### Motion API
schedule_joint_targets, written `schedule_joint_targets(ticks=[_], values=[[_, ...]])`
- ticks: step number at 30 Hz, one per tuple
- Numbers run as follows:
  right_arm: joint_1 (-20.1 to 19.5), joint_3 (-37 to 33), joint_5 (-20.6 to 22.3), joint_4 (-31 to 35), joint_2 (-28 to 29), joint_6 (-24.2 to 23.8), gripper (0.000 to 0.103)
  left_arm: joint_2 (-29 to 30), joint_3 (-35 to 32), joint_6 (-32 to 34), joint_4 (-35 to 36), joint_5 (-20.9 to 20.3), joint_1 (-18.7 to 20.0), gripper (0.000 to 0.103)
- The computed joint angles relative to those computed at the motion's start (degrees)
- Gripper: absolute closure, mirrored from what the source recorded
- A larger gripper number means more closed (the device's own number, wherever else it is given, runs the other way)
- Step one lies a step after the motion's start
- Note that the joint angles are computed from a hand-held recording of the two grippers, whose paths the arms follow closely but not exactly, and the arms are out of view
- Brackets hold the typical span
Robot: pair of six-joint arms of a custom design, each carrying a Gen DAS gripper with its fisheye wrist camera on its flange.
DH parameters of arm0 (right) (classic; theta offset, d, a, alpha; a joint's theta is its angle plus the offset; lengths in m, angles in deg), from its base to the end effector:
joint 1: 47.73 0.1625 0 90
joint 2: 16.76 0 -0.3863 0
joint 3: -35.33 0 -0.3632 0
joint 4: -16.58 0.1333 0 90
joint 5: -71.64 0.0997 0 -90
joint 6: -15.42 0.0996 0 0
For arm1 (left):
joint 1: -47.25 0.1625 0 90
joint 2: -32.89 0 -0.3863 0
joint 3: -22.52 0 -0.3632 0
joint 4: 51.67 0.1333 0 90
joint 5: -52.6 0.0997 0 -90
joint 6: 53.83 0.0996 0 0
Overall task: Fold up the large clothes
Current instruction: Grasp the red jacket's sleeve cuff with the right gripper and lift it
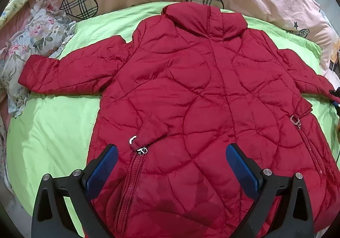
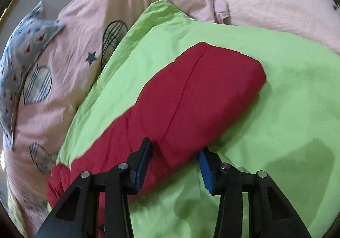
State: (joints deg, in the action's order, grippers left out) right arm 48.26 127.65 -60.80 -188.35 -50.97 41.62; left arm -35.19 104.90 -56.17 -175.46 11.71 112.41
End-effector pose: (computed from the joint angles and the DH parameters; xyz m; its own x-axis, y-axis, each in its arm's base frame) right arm 0.1312 -0.6171 0.1145 -0.7366 0.6752 -0.0382 0.2988 0.2744 -0.9140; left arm -0.0678 -0.6429 0.4030 -0.7156 0.0111 -0.6984 0.3671 0.8567 -0.3625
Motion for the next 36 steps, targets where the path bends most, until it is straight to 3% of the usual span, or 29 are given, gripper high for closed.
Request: schedule_joint_targets(ticks=[1,4,13,18,23,28,36], values=[[-0.26,-0.46,0.03,-0.49,0.25,-0.48,0.078,0.19,-0.17,0.03,0.06,0.04,0.07,0.001],[0.66,-2.81,-0.53,-2.49,1.83,-4.78,0.092,0.53,-0.51,0.26,-0.27,0.08,0.34,0.001],[6.3,-10.03,0.92,-3.02,5.98,-17.53,0.094,0.24,-0.43,0.05,-0.17,-1.71,1.4,0.001],[9.44,-14.83,5.77,0.49,8.7,-21.11,0.094,-0.3,-0.25,-0.04,-0.16,-2.29,1.73,0.001],[12.28,-22.21,11.08,8.28,13.12,-22.76,0.094,-0.77,-0.02,0.27,-0.94,-2.9,2.23,0.001],[14.38,-32.02,15.68,18.81,19.11,-24.62,0.094,-0.97,-1.08,-0.12,-0.65,-6.21,3.61,0.001],[16.54,-51.55,15.47,36.71,31.08,-28.08,0.094,0.39,-6.05,0.35,0.73,-14.64,6.68,0.001]])
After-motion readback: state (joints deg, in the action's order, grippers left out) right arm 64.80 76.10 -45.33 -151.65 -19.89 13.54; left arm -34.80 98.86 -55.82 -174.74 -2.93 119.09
